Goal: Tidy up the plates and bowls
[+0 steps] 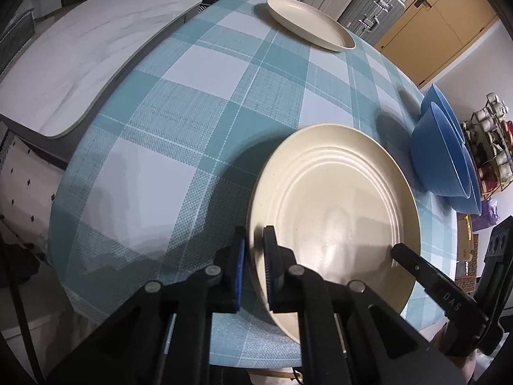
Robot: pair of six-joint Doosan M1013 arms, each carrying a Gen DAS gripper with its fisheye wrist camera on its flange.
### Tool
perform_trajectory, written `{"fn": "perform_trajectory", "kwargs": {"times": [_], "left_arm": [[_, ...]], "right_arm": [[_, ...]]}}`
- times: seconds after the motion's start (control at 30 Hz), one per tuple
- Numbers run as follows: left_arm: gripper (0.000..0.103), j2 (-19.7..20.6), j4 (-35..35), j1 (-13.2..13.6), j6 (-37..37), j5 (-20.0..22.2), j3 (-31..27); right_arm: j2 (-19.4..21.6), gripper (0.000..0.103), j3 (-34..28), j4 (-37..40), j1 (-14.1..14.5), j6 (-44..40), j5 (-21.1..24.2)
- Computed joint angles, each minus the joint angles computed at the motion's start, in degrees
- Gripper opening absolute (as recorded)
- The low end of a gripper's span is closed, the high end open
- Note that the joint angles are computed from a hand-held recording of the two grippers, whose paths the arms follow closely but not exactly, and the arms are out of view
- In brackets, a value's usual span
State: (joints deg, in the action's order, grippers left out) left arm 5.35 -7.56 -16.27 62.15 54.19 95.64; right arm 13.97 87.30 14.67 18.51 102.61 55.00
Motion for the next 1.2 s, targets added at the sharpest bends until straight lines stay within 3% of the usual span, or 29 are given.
{"fn": "perform_trajectory", "kwargs": {"times": [0.3, 0.47, 0.83, 1.2], "left_arm": [[0.008, -0.32, 2.14, -0.71, -2.17, -0.66, 0.42], [0.008, -0.32, 1.92, -0.45, -1.85, -0.32, 0.34], [0.009, -0.66, 4.66, 1.28, -2.91, 0.71, 0.57], [0.010, -0.62, 8.65, 0.61, -4.83, 0.20, 0.64]], "right_arm": [[-0.55, 0.017, 2.71, 10.84, -2.69, -2.72, -3.16], [-1.08, 0.017, 3.79, 11.25, -2.41, -2.72, -5.54], [0.04, 0.017, 2.47, 12.20, -0.53, -3.52, -5.52], [-0.13, 0.017, 2.48, 10.59, 0.64, -3.38, -6.28]]}}
